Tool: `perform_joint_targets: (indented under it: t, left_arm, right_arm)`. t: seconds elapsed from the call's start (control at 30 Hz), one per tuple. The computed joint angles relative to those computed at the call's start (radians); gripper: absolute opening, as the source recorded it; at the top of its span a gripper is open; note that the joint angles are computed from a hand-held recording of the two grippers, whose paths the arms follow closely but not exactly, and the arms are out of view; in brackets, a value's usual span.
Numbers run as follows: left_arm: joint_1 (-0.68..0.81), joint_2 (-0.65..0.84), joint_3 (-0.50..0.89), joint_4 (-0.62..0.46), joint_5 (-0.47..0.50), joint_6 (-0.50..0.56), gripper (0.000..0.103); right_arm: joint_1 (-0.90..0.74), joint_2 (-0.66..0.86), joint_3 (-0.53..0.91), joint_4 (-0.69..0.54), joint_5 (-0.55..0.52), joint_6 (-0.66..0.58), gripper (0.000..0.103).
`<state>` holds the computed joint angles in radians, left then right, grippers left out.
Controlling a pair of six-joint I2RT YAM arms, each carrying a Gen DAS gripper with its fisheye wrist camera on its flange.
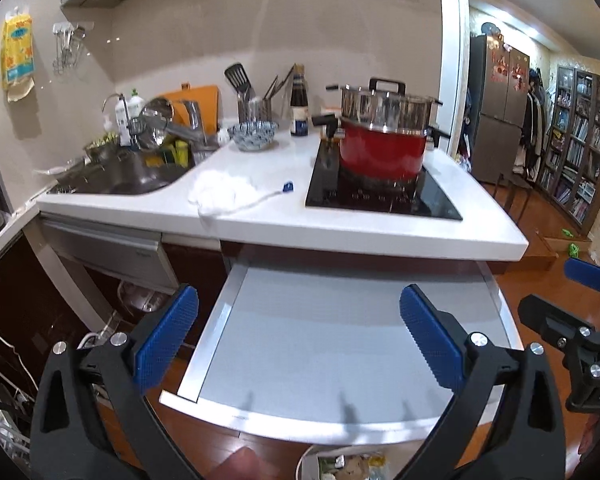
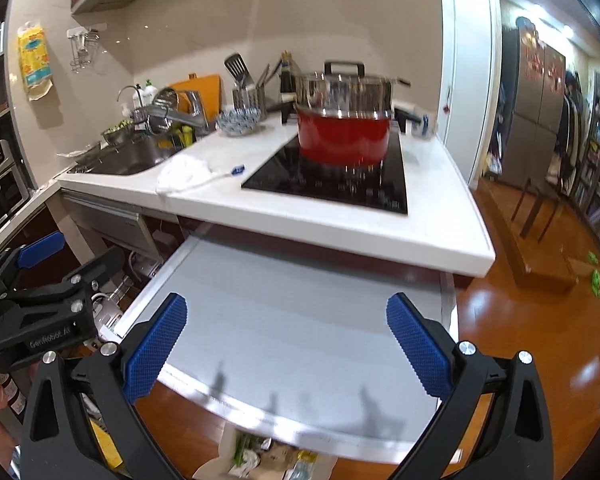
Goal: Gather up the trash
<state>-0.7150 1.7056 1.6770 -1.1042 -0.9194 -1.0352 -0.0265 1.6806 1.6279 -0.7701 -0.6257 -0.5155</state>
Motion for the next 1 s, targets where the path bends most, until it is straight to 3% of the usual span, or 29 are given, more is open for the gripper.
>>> perform_joint_targets:
  t: [0.47, 1.0]
  left_arm:
    - [0.002, 0.021, 0.091, -0.073, -0.081, -0.016, 0.101]
    - [0.014, 0.011, 0.104, -0.065, -0.086, -0.007, 0.101]
  right_arm:
    - [0.014, -0.011, 0.048, 0.056, -0.016, 0.057, 0.099]
    - [0.032, -0.010, 0.062, 0.048, -0.004, 0.063, 0.099]
